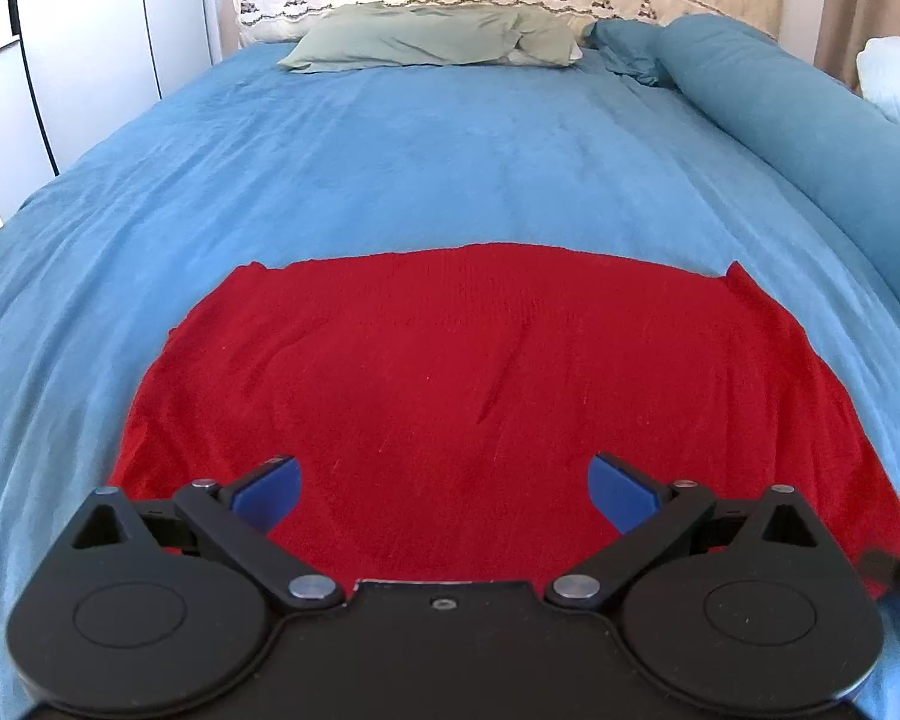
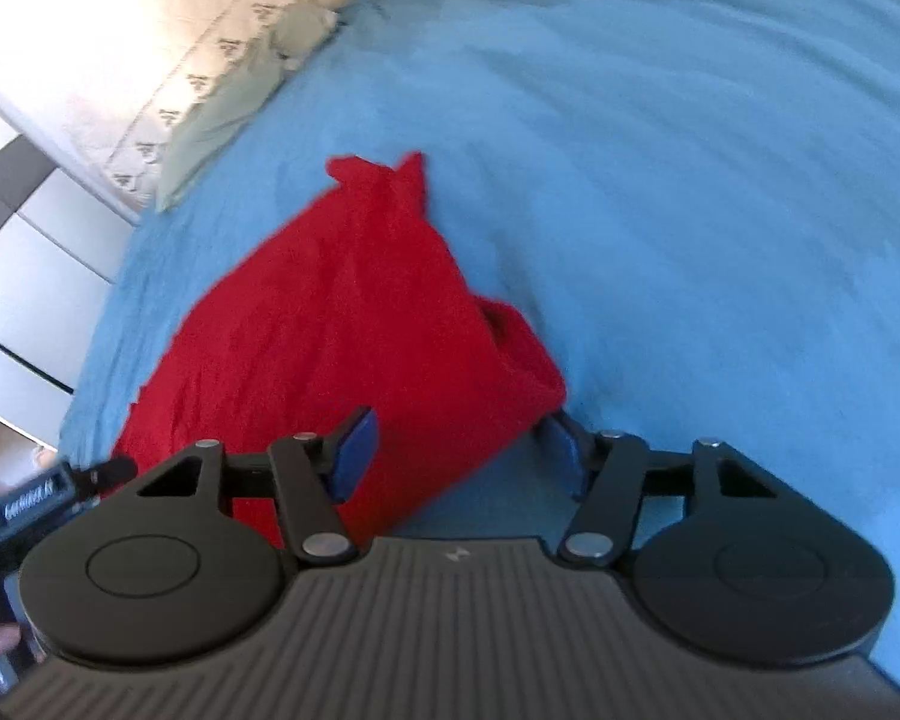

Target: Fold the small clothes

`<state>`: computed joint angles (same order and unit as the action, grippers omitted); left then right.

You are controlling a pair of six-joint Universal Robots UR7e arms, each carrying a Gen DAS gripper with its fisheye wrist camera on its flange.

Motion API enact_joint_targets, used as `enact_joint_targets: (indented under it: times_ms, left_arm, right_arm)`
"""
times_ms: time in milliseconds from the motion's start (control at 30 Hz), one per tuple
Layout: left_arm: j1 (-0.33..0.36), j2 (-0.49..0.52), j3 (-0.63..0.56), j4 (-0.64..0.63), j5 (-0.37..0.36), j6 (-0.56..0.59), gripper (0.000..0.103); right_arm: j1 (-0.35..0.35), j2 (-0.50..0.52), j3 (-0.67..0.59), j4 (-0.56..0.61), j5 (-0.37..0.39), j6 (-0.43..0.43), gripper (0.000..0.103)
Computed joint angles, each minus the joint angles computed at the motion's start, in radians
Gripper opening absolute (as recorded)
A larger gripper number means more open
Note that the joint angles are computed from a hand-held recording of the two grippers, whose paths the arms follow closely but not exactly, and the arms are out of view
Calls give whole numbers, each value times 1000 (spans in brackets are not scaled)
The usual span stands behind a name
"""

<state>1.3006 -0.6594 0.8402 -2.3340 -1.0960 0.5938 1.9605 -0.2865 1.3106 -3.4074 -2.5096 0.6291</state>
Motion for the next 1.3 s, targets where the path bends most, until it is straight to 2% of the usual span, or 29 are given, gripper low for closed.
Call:
enact_joint_targets:
  times_ms: [67, 167, 367, 500, 567, 700, 800, 833, 867, 967, 1033, 1100, 1200, 1300]
  left_arm:
    - [-1, 0, 1, 7, 4, -12, 103]
    - [-2, -3, 3, 20, 6, -22, 103]
    - [2, 9, -21, 26, -3, -6, 103]
    - [1, 22, -34, 29, -1, -8, 103]
    - [1, 28, -41, 31, -2, -6, 103]
    - [7, 54, -85, 64, 1, -9, 103]
    - [12, 77, -124, 97, 10, -10, 103]
    - [16, 84, -140, 116, 3, -11, 103]
    - [19, 91, -151, 127, 2, -10, 103]
    - [24, 107, -172, 149, 18, -1, 103]
    - [27, 122, -194, 172, 43, -19, 103]
    - [32, 144, -231, 208, 70, -40, 103]
    - [33, 154, -239, 213, 79, -14, 103]
    - [26, 191, -327, 307, 99, -28, 103]
  right_arm:
    - [16, 10, -8, 48, -32, 19, 76]
    - [20, 38, -42, 44, -61, -4, 78]
    - [-26, 84, -119, -135, -34, -49, 79]
    - [-40, 89, -140, -171, -24, -78, 79]
    - [-42, 79, -137, -146, -18, -105, 76]
    - [-44, 53, -115, -79, -15, -182, 65]
    - [-52, 29, -94, -40, 28, -233, 59]
    - [-58, 19, -87, -19, 58, -246, 53]
    - [-62, 10, -85, 5, 85, -257, 52]
    - [-64, 6, -114, 83, 104, -283, 37]
    - [-57, 9, -136, 123, 84, -269, 30]
    - [-45, 12, -161, 168, 57, -245, 29]
    - [-21, 19, -222, 281, 19, -185, 27]
    - [4, 37, -314, 359, 42, -163, 27]
